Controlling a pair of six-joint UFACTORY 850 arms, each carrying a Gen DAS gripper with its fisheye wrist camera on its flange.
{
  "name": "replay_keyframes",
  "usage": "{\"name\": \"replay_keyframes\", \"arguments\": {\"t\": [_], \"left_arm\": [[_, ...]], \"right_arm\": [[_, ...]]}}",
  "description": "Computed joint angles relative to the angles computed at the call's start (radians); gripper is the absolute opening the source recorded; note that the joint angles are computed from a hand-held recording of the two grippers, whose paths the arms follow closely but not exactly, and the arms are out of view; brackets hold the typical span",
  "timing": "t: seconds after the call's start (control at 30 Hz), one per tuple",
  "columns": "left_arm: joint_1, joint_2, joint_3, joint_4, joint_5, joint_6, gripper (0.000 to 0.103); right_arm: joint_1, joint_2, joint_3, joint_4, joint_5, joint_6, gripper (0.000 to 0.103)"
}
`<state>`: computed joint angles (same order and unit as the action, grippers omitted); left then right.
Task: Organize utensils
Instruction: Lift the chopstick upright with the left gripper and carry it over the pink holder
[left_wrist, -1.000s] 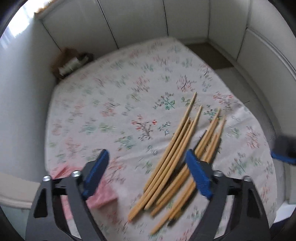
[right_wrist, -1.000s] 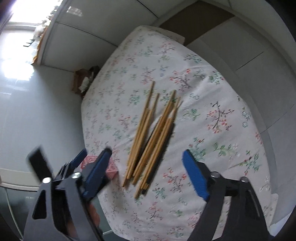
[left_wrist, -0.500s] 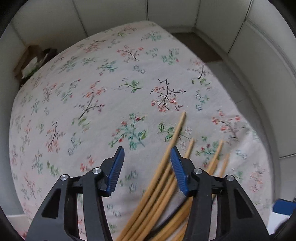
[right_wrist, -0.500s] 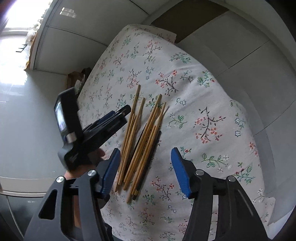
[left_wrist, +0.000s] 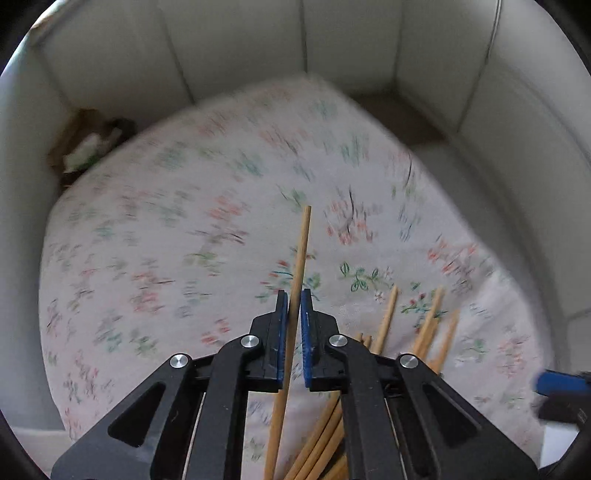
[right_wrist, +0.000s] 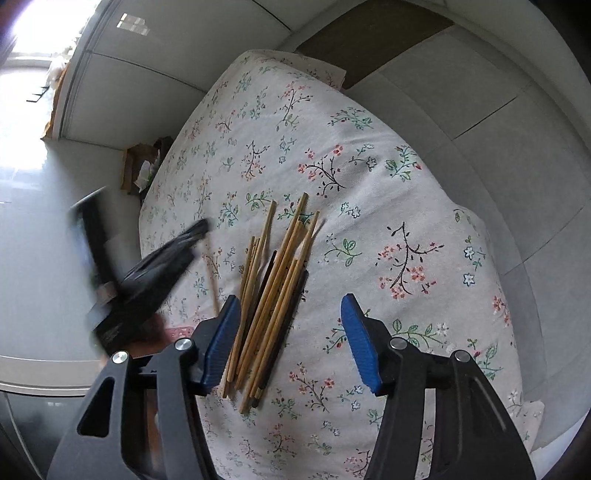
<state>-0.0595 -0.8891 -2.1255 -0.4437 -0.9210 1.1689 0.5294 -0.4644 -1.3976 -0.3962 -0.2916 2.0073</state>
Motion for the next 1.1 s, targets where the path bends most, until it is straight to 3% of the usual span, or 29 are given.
{"name": "replay_keyframes", "arguments": {"t": [0.1,0.2,0.33,0.5,0.63,0.7,0.83,0.9,0.97,1.1], "left_arm": [[0.069,0.086,0.098,-0.178,0.002,0.13,0.006],[0.102,0.176,0.227,-0.301,0.091,0.24,0.005],[0.164,0.254,0.333,-0.478,0.086,0.38,0.005],[0.199,0.313,0.417,-0.572,0.12,0.475,0.005],[0.217,0.307,0.409,-0.588,0.115,0.445,0.005],[0.224,0.298,0.396,-0.595,0.106,0.431,0.005],[0.235,0.291,0.387,-0.617,0.089,0.457,0.005],[0.241,0.286,0.376,-0.623,0.064,0.446,0.005],[0.244,0.291,0.38,-0.629,0.054,0.446,0.005],[0.255,0.297,0.37,-0.637,0.009,0.435,0.005]], "right_arm": [[-0.005,-0.024,-0.021,0.008,0.004,-0.02,0.05],[-0.013,-0.061,-0.052,0.028,0.037,-0.041,0.044],[-0.024,-0.111,-0.109,0.024,0.085,-0.074,0.036],[-0.053,-0.185,-0.205,0.239,0.084,-0.315,0.029],[-0.079,-0.269,-0.316,0.435,0.009,-0.539,0.028],[-0.088,-0.304,-0.359,0.431,-0.048,-0.526,0.026],[-0.104,-0.33,-0.367,0.476,-0.042,-0.514,0.022],[-0.105,-0.346,-0.393,0.431,-0.07,-0.467,0.018],[-0.102,-0.353,-0.401,0.386,-0.08,-0.419,0.007],[-0.088,-0.339,-0.391,0.271,-0.076,-0.311,0.006]]}}
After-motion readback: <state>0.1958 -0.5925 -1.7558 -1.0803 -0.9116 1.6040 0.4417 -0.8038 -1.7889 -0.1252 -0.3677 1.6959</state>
